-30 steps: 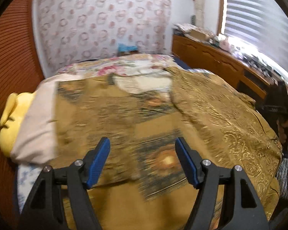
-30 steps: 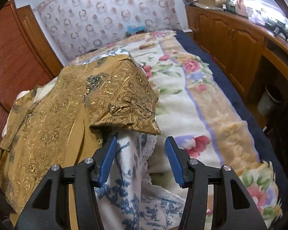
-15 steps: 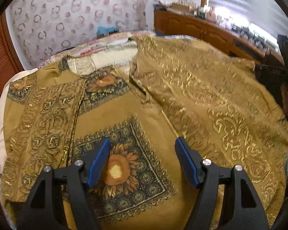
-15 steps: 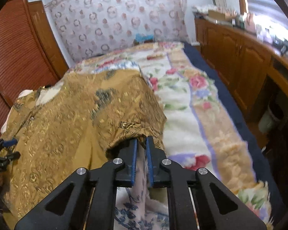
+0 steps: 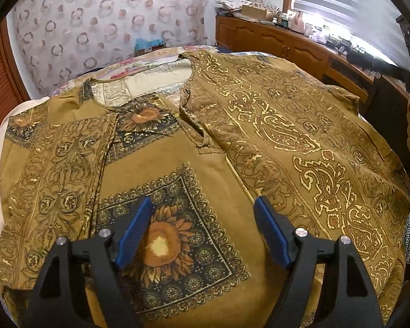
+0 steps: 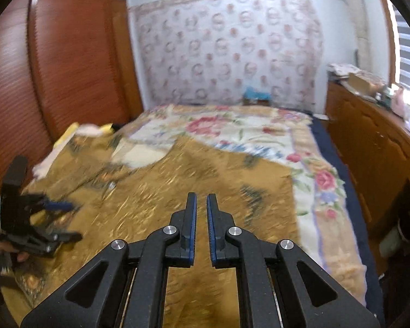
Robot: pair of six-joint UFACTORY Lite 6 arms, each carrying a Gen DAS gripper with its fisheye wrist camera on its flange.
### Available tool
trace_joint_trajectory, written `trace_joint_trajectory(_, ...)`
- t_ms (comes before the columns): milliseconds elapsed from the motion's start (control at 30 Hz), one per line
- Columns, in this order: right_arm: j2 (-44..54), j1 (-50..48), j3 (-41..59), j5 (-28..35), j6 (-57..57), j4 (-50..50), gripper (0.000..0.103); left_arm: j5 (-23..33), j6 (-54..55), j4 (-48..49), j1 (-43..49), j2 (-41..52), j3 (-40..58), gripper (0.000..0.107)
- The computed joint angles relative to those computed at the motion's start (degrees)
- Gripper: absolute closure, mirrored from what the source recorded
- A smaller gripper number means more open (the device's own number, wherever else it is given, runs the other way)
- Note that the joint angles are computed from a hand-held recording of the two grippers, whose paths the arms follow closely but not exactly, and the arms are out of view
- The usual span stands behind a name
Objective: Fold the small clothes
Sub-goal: 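Lift the grasped side with the right gripper and fold it toward the shirt center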
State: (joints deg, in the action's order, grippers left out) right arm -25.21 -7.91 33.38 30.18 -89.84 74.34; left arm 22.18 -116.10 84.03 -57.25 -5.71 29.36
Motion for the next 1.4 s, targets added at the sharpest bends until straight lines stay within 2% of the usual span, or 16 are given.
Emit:
trace_joint_trajectory(100, -1.08, 1.36, -2.84, -2.21, -0.11, -0.43, 0.098, 0.05, -0.11, -0.02, -0.14, 0.01, -0.01, 0.029)
trace_joint_trajectory(200, -0.96, -3.34, -3.89, -2.58, -1.05, -0.84, 0.095, 0.01, 0.01, -0.08, -0.08, -0.04, -0.03, 0.029)
trace_joint_trajectory(233, -1.00, -4.49, -3.89, -3.49, -0.12, -1.80, 0.090, 0.14, 0.34, -0.55, -0.25, -0.21, -0.07, 0.028)
trace_joint_trajectory(267, -0.47, -6.75, -3.61, -3.57, -0.63, -2.01, 0.077, 0.25, 0.29, -0.46, -0.26, 0.04, 0.06, 0.028)
trace_joint_trajectory(300, 0.40, -10.33, -3.24, -2.30, -2.22, -1.54, 0.072, 0.49, 0.73, -0.81, -0.29, 0.44, 0.44, 0.028)
trace_joint_trajectory(400, 3.91, -20.38, -1.36, 1.90, -6.06, -1.33, 0.070, 0.59, 0.89, -1.23, -0.53, 0.49, 0.55, 0.028)
trace_joint_trajectory(467, 7.17, -24.67, -0.06, 2.28, -8.62, -1.48, 0.068, 0.79, 1.00, -1.19, -0.42, 0.82, 0.79, 0.028)
trace_joint_trajectory(533, 13.55, -28.42, 3.28, 4.23, -7.39, -5.26, 0.065, 0.61, 0.96, -1.12, -0.28, 0.75, 0.74, 0.028)
trace_joint_trajectory(667, 20.11, -29.61, 4.80, 3.77, -8.79, -6.83, 0.064, 0.39, 1.14, -1.15, -0.06, 0.65, 0.73, 0.028)
trace_joint_trajectory(767, 23.83, -29.40, 7.13, 6.21, -8.51, -6.34, 0.063, 0.47, 1.12, -1.24, -0.18, 0.70, 0.81, 0.028)
trace_joint_trajectory(900, 28.51, -26.92, 10.95, 7.43, -6.06, -5.43, 0.064, 0.16, 0.82, -0.63, 0.14, 0.88, 0.89, 0.028)
trace_joint_trajectory(933, 29.06, -26.47, 11.65, 7.54, -5.50, -5.42, 0.072, 0.00, 0.65, -0.35, 0.28, 0.78, 0.76, 0.028)
trace_joint_trajectory(967, 29.29, -26.17, 12.31, 8.04, -5.28, -5.18, 0.088, -0.05, 0.52, -0.18, 0.29, 0.74, 0.70, 0.028)
trace_joint_trajectory(1000, 28.61, -25.28, 12.00, 7.10, -5.58, -4.43, 0.094, -0.17, 0.47, 0.02, 0.44, 0.52, 0.49, 0.028)
trace_joint_trajectory(1233, 10.13, -15.99, 4.23, -0.53, -15.99, 9.50, 0.099, 0.35, 0.28, -0.26, 0.31, 0.08, 0.01, 0.028)
trace_joint_trajectory(1400, -0.41, -1.47, 1.79, -4.12, -8.15, 3.15, 0.099, 0.32, 0.40, -0.37, 0.32, -0.04, -0.05, 0.028)
